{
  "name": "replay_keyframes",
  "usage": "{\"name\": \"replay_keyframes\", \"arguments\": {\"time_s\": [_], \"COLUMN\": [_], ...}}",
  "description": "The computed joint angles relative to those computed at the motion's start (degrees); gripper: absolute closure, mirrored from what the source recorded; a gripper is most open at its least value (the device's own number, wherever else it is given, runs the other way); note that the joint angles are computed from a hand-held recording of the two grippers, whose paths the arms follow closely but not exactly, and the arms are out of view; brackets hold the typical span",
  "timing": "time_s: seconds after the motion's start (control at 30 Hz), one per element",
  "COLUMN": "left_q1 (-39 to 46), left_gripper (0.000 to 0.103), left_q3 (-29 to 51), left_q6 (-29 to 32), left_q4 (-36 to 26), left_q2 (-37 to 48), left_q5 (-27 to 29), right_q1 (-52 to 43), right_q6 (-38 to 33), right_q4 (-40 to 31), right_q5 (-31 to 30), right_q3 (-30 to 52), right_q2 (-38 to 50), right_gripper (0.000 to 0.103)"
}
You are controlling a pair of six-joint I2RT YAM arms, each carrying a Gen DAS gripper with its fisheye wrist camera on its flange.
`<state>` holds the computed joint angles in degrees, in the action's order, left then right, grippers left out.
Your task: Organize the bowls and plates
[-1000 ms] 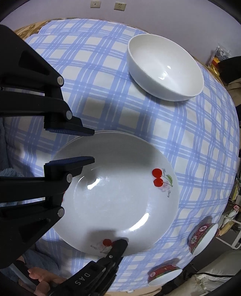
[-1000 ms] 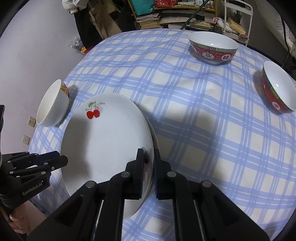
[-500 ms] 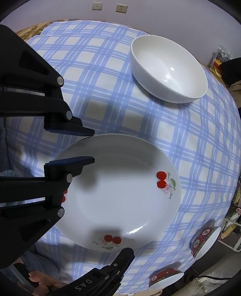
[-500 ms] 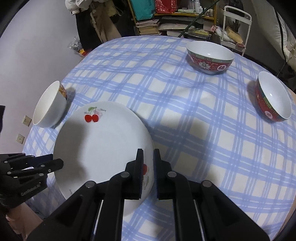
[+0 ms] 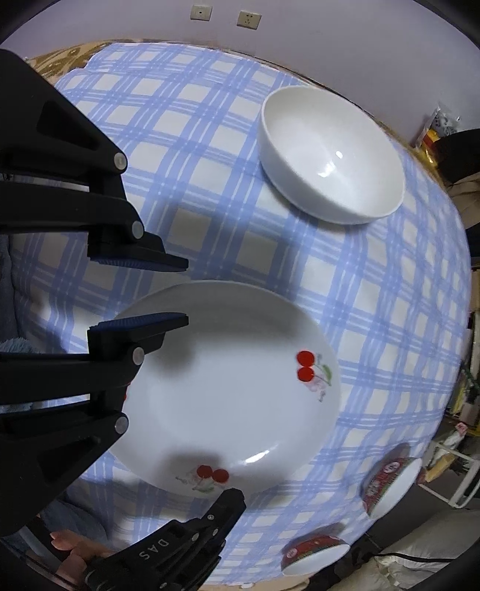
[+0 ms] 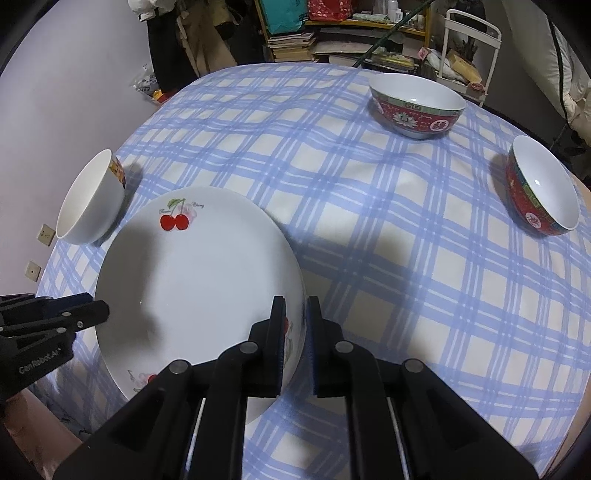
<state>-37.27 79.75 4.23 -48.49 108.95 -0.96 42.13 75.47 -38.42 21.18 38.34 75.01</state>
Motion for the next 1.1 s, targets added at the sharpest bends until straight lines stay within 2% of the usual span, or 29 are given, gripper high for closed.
{"name": "replay_keyframes", "arguments": {"time_s": [0.03,0.1,0.17,0.23,0.27,0.3,0.33,0.37,0.43,0.5,0.63,0.67,0.7,0.83,0.87,0.97,1.1], "left_q1": [0.2,0.5,0.3,0.6,0.4,0.5,0.9,1.3,1.8,2.3,5.2,5.8,6.5,7.9,8.5,10.3,13.3], "left_gripper": [0.081,0.081,0.081,0.080,0.079,0.075,0.072,0.066,0.057,0.051,0.048,0.044,0.038,0.035,0.034,0.023,0.022], "left_q3": [-0.4,-0.8,-0.3,0.4,1.1,1.6,2.0,2.5,3.2,4.5,9.5,10.5,12.0,15.7,17.0,18.8,22.3], "left_q6": [0.1,0.4,0.7,1.8,1.9,2.1,2.3,2.3,2.6,3.5,3.7,3.9,4.5,8.4,9.5,10.2,10.5], "left_q4": [0.2,0.3,-0.4,-1.1,-1.1,-1.6,-1.8,-2.0,-2.1,-3.0,-6.0,-6.5,-7.1,-8.4,-9.1,-9.5,-10.4], "left_q2": [-0.7,-2.2,-3.1,-4.2,-4.2,-4.7,-4.8,-5.0,-5.8,-5.9,-5.0,-4.6,-4.1,-2.2,-1.5,-0.3,2.3], "left_q5": [-0.1,-0.3,-0.1,0.1,-0.1,0.1,0.6,1.2,1.4,1.4,4.7,5.2,5.0,3.1,2.7,2.4,3.4], "right_q1": [0.1,0.5,0.9,1.2,1.3,1.1,1.1,1.2,1.3,1.0,-0.9,-1.2,-1.5,-1.8,-2.1,-3.9,-6.0], "right_q6": [0.4,0.9,1.2,1.1,1.2,1.2,1.5,1.8,2.1,1.5,-0.2,-0.6,-1.1,-2.2,-2.6,-5.5,-10.1], "right_q4": [-0.3,-1.3,-2.5,-3.2,-3.6,-4.0,-4.6,-4.9,-5.5,-6.7,-6.1,-6.1,-6.7,-8.8,-8.6,-7.1,-5.7], "right_q5": [0.3,1.2,2.2,2.8,2.9,2.8,2.8,3.0,3.8,4.1,2.7,2.6,3.1,6.0,6.1,5.6,4.9], "right_q3": [0.1,0.7,1.8,2.7,3.3,3.9,4.6,5.1,5.8,6.9,7.8,8.2,9.3,13.7,14.4,17.2,21.6], "right_q2": [-0.2,-0.7,-0.7,-0.8,-0.7,-0.6,-0.6,-0.6,-0.5,-0.2,-1.3,-1.4,-1.1,0.9,1.2,2.9,7.1], "right_gripper": [0.088,0.073,0.064,0.063,0.059,0.055,0.043,0.036,0.033,0.023,0.019,0.017,0.013,0.004,0.004,0.003,0.002]}}
